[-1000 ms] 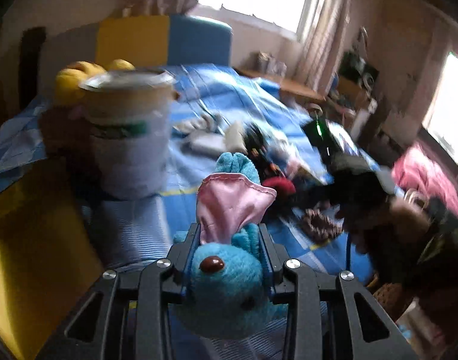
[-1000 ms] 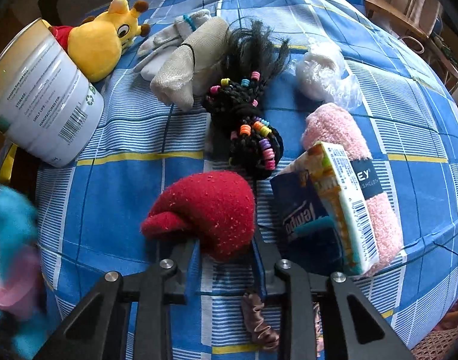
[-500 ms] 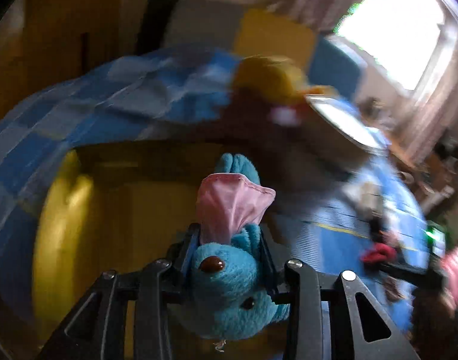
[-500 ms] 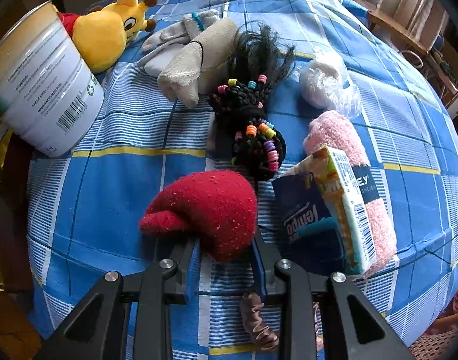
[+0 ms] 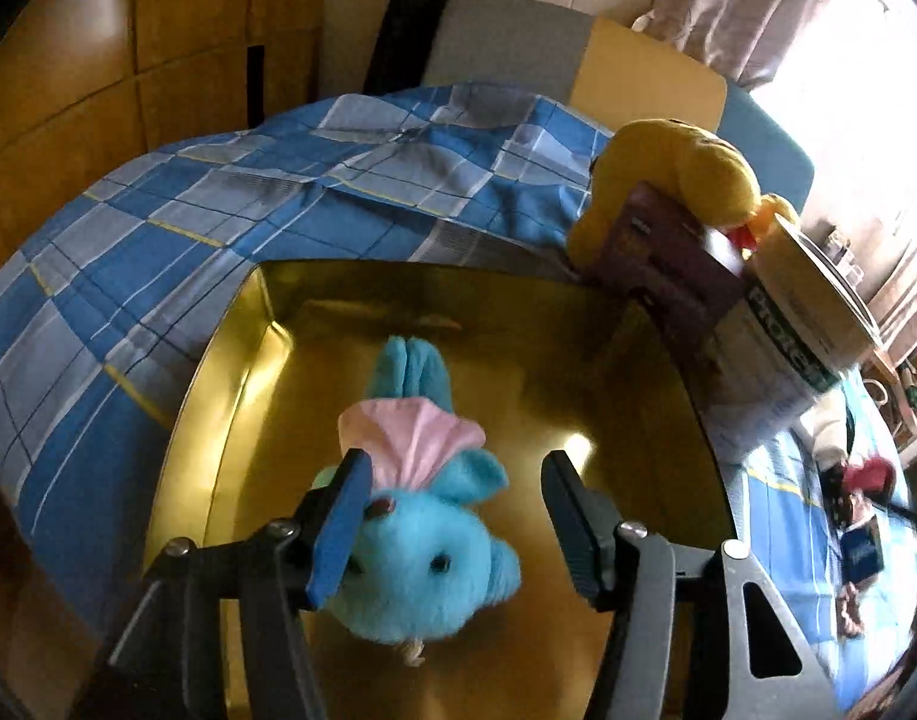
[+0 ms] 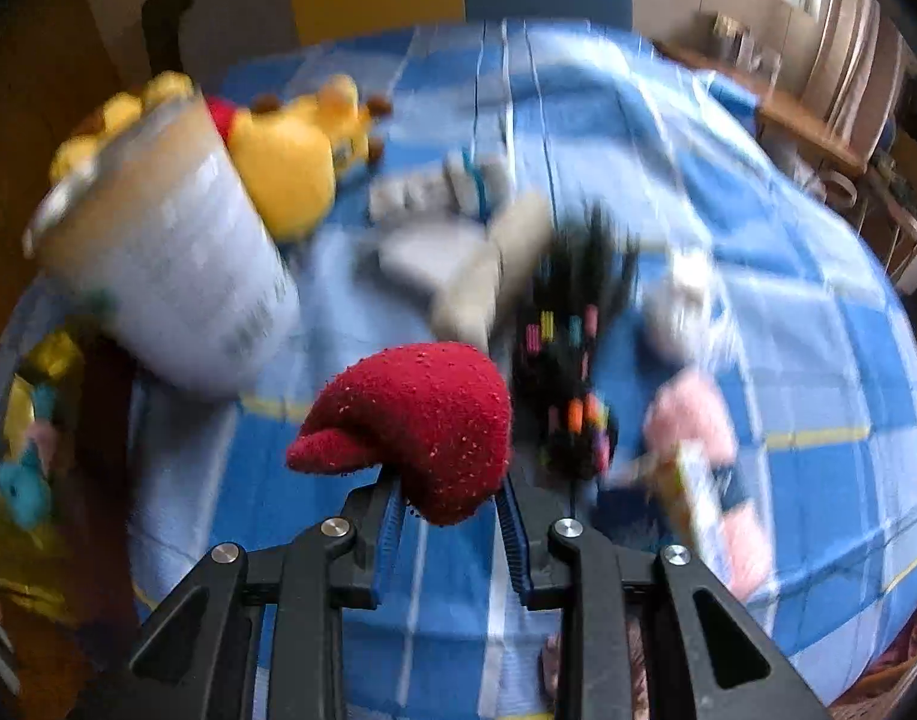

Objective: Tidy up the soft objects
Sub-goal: 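Carry the blue teddy bear to the gold tray while the right gripper grasps the red plush, then release the teddy bear in the tray while the right gripper drops the red plush there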

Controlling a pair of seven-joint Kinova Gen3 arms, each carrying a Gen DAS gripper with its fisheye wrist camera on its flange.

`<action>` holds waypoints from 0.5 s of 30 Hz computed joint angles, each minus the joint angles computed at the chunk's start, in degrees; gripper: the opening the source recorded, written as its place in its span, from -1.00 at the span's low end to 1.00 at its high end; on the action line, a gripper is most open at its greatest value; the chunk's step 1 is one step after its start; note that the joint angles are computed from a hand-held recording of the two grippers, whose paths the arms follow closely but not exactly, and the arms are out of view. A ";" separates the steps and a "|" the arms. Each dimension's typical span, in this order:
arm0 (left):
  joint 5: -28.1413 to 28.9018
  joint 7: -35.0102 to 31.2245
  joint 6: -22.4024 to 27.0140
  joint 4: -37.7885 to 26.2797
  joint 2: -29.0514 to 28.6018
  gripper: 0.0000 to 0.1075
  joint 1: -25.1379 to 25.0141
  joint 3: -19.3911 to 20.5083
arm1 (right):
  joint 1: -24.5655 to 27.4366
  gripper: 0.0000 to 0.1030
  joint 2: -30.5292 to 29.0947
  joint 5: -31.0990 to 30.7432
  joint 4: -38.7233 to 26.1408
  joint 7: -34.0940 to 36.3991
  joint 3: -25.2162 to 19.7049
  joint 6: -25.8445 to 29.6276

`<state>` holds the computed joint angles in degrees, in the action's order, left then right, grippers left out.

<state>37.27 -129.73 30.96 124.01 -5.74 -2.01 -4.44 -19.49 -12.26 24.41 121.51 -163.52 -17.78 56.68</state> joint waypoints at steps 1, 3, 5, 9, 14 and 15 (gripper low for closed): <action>0.79 -1.15 0.31 0.39 -0.59 0.11 -0.51 0.11 | 0.44 -0.45 0.35 1.37 -1.54 -0.26 -0.13 1.08; 1.63 -2.95 1.30 1.59 -2.68 0.11 0.14 -1.54 | 1.40 -0.45 1.63 4.45 -5.55 -0.47 0.37 3.37; 2.51 -4.85 2.24 2.32 -4.19 0.11 0.43 -2.67 | 1.99 -0.45 2.46 6.28 -8.53 -0.17 1.56 4.02; 4.07 -8.33 3.81 3.55 -7.15 0.21 1.21 -5.26 | 2.08 -0.45 5.41 10.22 -16.35 1.02 2.72 5.56; 4.24 -9.30 4.52 4.01 -8.44 0.23 1.04 -6.58 | -2.23 -0.45 11.26 14.46 -25.47 4.48 3.13 5.37; 4.37 -9.64 4.77 4.08 -8.52 0.23 0.98 -7.05 | -3.61 -0.45 12.31 14.93 -27.09 5.84 3.15 4.66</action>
